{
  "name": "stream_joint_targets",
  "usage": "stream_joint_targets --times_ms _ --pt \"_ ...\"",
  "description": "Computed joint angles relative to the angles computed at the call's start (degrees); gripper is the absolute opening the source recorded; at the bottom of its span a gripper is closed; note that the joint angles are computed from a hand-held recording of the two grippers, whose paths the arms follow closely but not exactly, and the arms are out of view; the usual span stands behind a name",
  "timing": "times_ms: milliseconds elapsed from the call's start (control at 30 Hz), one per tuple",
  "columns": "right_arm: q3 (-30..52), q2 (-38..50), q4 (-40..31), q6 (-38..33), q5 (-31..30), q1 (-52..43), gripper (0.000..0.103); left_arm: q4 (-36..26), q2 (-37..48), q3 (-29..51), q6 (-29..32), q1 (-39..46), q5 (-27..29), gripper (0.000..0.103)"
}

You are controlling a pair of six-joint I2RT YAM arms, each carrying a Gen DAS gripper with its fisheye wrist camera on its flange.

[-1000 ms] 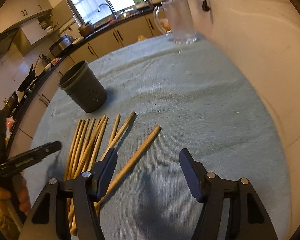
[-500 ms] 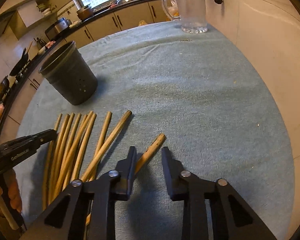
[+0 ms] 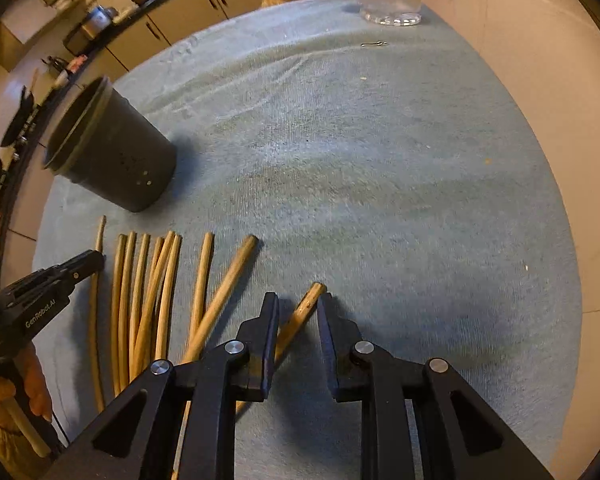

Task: Organize utensils
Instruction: 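Close the left gripper on a bamboo chopstick while the right gripper grasps another, then lift both held chopsticks upright and carry them over the dark gray holder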

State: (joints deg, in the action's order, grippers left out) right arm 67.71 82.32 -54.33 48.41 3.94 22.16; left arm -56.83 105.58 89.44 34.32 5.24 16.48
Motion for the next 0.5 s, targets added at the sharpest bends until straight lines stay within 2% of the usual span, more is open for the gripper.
stream_joint_targets --times_ms 33,133,233,367,500 --pt "0.7 1.0 0.0 -0.8 1.1 0.6 0.015 1.0 -0.7 -1.0 0.0 0.2 0.3 0.007" --pt "-0.6 0.1 2.1 -0.5 1.5 2.0 0.008 0.9 -2.4 -2.1 0.5 1.9 2.8 0.006" --pt "-3.4 -4.3 5.1 0.6 0.4 2.3 0.007 0.6 -6.3 -3.2 1.7 4.8 6.0 0.006" --pt "-3.0 -10.7 4.6 2.1 5.5 6.4 0.007 -4.5 -11.9 -1.9 5.6 10.9 13.3 0.006" --pt "0.5 -15.3 1.1 4.2 14.0 13.1 0.007 -11.1 -16.0 0.7 10.5 17.5 20.7 0.006"
